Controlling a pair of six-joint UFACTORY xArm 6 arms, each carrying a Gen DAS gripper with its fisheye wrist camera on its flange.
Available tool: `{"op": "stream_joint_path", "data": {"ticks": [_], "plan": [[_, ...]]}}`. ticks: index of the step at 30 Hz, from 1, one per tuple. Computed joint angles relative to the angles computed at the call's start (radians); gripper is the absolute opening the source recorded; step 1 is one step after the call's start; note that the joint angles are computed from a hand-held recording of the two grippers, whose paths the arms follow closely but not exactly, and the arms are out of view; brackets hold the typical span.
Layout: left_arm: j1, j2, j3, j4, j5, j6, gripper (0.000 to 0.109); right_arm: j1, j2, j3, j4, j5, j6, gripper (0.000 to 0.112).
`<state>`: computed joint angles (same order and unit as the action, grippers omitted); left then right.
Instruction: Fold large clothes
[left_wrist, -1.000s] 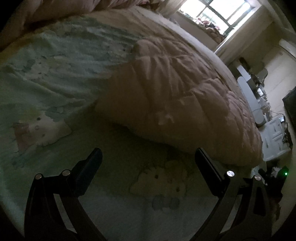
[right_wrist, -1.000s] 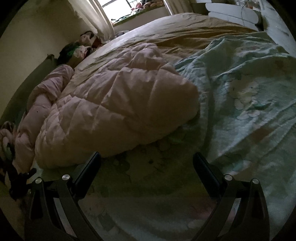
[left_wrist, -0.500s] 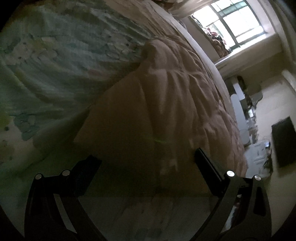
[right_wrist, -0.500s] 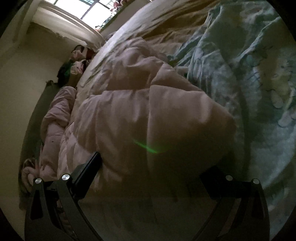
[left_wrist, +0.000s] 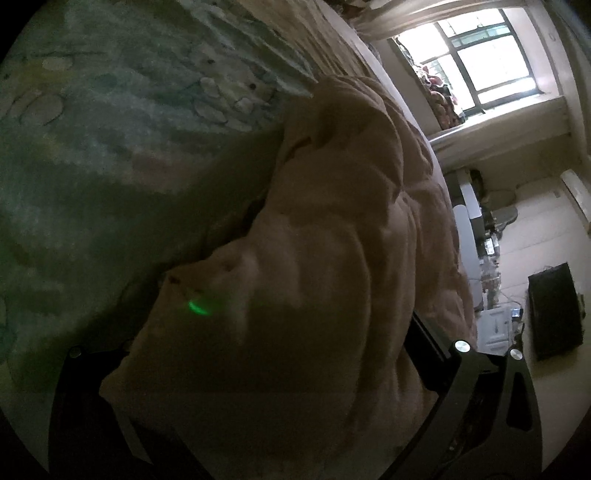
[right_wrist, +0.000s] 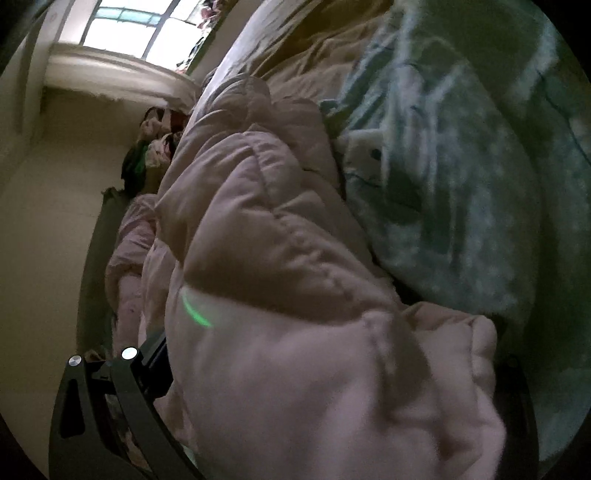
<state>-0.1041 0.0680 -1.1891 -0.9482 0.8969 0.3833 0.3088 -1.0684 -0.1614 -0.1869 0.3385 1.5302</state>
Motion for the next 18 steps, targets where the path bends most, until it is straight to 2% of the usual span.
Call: {"op": "stream_joint_path", "data": {"ticks": [1,3,5,6,8,10,11,14,18], "plan": [[-0.007,-0.007,0.006,0.014,-0.014,-0.005,0.095,0.000,0.005,-0.008,-0.013,0.005,-0.007,0.091],[-0.011,-0.025,0.016,0.042,-0.037,0.002,0.085,0.023,0.018,-0.049,-0.092,0.052,0.006,0.068],[-0.029,-0.054,0.028,0.079,-0.074,0.019,0.067,0.055,0.008,-0.089,-0.164,0.116,0.010,0.051],[-0.043,-0.082,0.039,0.113,-0.101,0.031,0.062,0.092,0.028,-0.141,-0.225,0.177,0.008,0.045],[-0.063,-0.118,0.048,0.157,-0.133,0.043,0.047,0.172,0.087,-0.249,-0.323,0.319,-0.006,0.041],[-0.080,-0.153,0.058,0.184,-0.158,0.057,0.039,0.274,0.177,-0.382,-0.412,0.479,-0.024,0.038],[-0.093,-0.171,0.062,0.206,-0.178,0.064,0.036,0.296,0.208,-0.422,-0.430,0.520,-0.033,0.037],[-0.124,-0.231,0.074,0.224,-0.225,0.104,0.033,0.455,0.344,-0.605,-0.560,0.734,-0.046,0.032],[-0.154,-0.286,0.073,0.229,-0.238,0.129,0.032,0.613,0.451,-0.747,-0.690,0.860,-0.107,0.031]]}}
